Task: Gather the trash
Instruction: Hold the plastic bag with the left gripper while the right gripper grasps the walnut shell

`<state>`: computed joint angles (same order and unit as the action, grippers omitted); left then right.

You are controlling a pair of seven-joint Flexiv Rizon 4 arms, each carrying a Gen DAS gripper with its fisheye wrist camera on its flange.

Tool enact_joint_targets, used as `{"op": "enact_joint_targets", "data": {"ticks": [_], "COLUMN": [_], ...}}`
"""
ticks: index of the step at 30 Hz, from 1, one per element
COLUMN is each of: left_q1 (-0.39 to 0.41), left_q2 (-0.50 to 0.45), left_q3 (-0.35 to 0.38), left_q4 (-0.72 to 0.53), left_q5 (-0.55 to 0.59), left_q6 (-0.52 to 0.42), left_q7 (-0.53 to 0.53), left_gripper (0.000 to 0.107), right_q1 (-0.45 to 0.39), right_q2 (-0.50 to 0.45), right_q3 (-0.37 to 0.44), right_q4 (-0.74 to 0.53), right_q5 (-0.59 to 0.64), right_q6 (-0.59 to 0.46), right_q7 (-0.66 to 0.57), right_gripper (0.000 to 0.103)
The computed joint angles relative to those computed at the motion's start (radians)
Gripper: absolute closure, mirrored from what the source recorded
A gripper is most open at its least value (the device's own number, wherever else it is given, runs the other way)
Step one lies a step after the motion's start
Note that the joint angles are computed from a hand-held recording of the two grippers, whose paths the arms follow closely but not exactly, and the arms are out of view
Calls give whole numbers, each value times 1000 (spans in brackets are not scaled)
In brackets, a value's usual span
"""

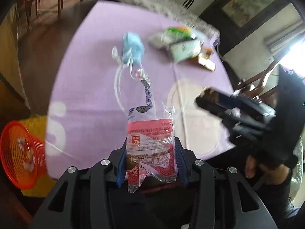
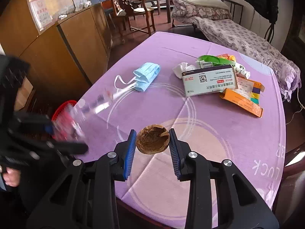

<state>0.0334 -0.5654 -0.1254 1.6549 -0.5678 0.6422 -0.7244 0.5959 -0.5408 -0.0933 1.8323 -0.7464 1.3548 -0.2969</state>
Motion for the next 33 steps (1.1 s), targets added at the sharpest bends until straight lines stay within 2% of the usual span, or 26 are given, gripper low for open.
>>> {"op": "enact_joint_targets", "data": {"ticks": [6,9,14,20,28,33], "left_q1": [-16,-6,40,46,49,58], "left_q2": [-12,-22,28,49,36,37], "left_q3": [12,3,-43,-45,-23,-17], "left_q4": [-2,-15,26,13,-1,7], "left_q5": [28,14,-115,-202,-179,-166], "left_q6": [54,48,113,181,182,183], "left_q7": [-55,-79,20,67,30,25], "left_gripper": [63,63,63,63,63,63], "right_q1": [-3,-12,-3,6,16,3], "right_q2": [1,-9,-14,-27,-28,-44], "right_q3": [-15,-10,-32,-43,-41,2], "right_q4": [23,21,29,27,13,-38], "right_q5": [-6,7,11,35,60,85], "right_q6": [17,23,53,76,71,35], "right_q7": [16,8,15,7,-35,-98], "right_gripper": [68,68,68,68,68,68]}}
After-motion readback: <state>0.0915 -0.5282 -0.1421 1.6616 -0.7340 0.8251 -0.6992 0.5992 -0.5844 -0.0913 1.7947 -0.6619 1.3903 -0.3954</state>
